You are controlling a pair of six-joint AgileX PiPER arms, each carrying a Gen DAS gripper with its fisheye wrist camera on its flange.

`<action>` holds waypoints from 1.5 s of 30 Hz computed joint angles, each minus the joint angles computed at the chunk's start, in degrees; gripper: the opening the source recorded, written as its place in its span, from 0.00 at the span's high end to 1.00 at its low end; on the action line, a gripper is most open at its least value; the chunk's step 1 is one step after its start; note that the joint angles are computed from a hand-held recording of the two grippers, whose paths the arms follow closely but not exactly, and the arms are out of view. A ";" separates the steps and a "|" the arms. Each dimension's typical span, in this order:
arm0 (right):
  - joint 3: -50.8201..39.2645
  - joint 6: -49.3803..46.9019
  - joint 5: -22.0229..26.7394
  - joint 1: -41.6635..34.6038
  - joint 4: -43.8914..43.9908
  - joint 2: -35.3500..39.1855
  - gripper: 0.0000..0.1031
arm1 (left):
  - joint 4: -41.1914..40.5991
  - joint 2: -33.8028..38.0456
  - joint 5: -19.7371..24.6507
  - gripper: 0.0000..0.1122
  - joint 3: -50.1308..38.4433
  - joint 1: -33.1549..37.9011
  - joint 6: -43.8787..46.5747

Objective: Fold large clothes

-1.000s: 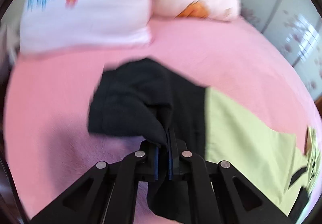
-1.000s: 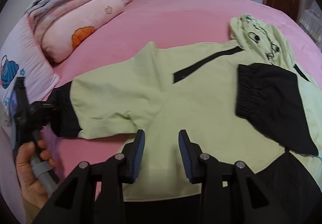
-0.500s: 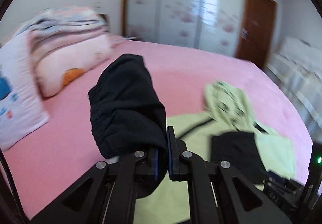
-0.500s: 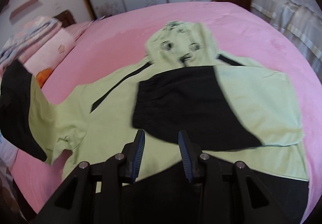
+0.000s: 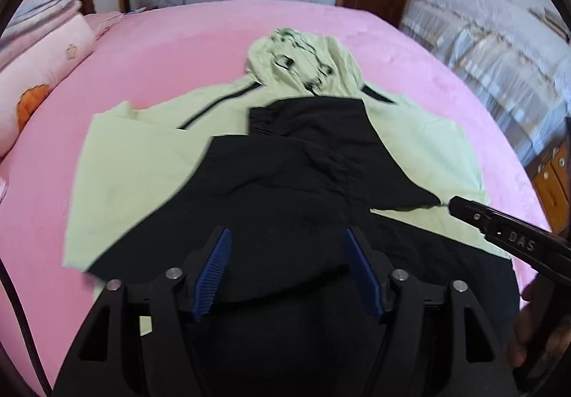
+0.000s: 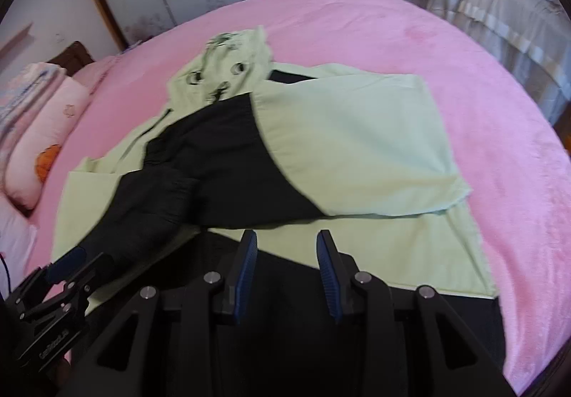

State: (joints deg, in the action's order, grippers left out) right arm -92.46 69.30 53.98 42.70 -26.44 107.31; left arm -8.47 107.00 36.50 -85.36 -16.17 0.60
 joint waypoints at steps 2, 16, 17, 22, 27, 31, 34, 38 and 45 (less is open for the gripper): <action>-2.35 -3.42 -2.83 -0.30 3.02 1.24 0.61 | -0.96 -4.32 -2.63 0.29 4.99 4.13 1.45; -14.79 -18.83 -7.38 -5.27 22.59 17.46 0.40 | 10.69 -0.99 -4.29 0.28 12.33 16.54 -10.78; -16.35 -18.95 -6.33 -4.74 21.80 18.57 0.41 | 10.78 -0.67 -4.76 0.28 12.63 16.50 -10.76; -26.37 -27.08 -0.37 -2.37 21.50 20.70 0.80 | 17.10 1.44 -5.82 0.28 12.43 14.23 -16.31; -32.33 -26.35 3.23 1.77 3.78 15.14 0.80 | 14.00 5.69 -4.96 0.28 7.61 13.55 -16.70; -34.80 -22.98 6.78 2.99 -12.09 13.19 0.80 | 17.50 9.75 -2.59 0.29 1.74 11.66 -22.68; -29.64 -16.79 7.87 1.13 -16.30 10.20 0.80 | 18.93 12.17 -1.26 0.43 -1.97 11.19 -25.87; -16.30 -7.53 6.57 -2.37 -16.25 6.16 0.80 | 16.67 14.95 1.18 0.64 -6.51 12.09 -25.51; 0.33 -5.78 0.12 -7.77 -2.00 6.17 0.77 | 9.76 15.10 0.63 0.83 -6.45 15.44 -23.05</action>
